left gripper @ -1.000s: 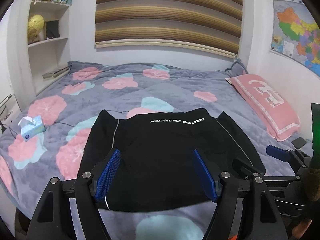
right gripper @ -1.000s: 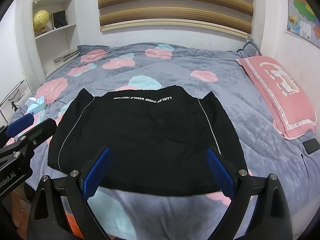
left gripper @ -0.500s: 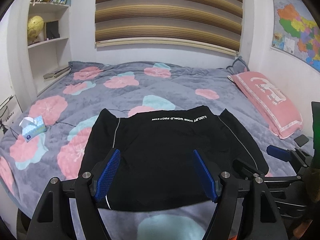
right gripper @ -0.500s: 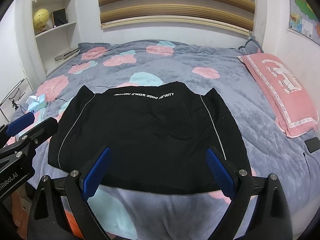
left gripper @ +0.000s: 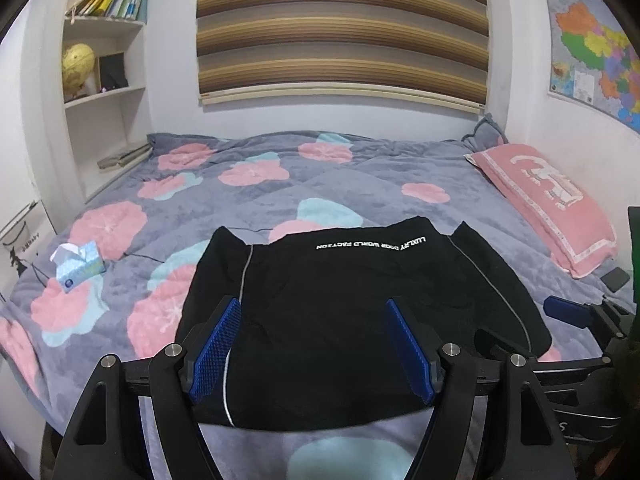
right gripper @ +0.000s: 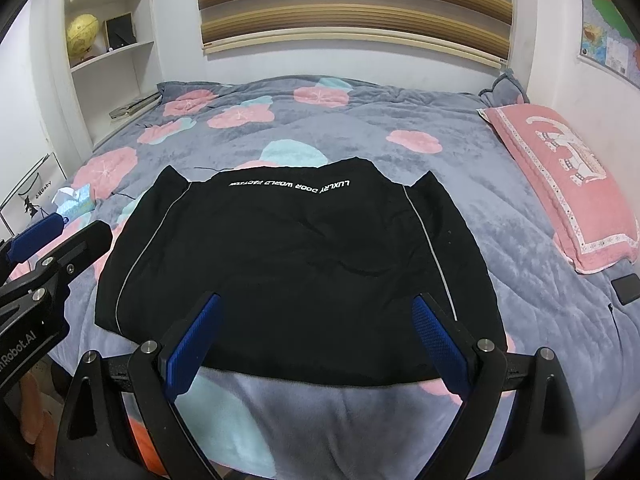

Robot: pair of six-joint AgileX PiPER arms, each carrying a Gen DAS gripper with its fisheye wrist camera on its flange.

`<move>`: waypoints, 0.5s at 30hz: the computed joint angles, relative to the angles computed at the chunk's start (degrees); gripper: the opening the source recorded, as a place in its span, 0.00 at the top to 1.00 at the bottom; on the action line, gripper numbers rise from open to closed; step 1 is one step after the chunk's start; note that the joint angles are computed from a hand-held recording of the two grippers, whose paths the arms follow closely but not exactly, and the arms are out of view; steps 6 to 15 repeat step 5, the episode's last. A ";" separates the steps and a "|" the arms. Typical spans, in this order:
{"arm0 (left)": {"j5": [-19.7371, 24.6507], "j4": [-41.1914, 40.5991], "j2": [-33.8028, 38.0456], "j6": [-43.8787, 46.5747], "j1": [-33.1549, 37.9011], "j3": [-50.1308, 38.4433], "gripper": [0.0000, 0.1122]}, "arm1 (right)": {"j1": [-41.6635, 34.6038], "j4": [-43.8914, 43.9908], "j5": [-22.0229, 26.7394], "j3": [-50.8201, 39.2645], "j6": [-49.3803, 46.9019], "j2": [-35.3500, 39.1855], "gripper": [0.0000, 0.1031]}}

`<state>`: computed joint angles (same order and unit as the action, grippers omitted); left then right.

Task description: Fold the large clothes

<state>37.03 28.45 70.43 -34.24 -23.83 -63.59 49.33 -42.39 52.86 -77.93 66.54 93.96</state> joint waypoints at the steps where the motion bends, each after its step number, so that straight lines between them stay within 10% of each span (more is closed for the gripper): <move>1: 0.02 0.36 0.06 -0.16 -0.09 0.04 0.33 | -0.16 0.11 -0.20 0.22 -0.12 -0.13 0.06; 15: -0.73 -3.98 0.24 3.87 1.31 -0.14 0.33 | -0.39 0.24 -0.35 0.48 -0.14 -0.22 0.06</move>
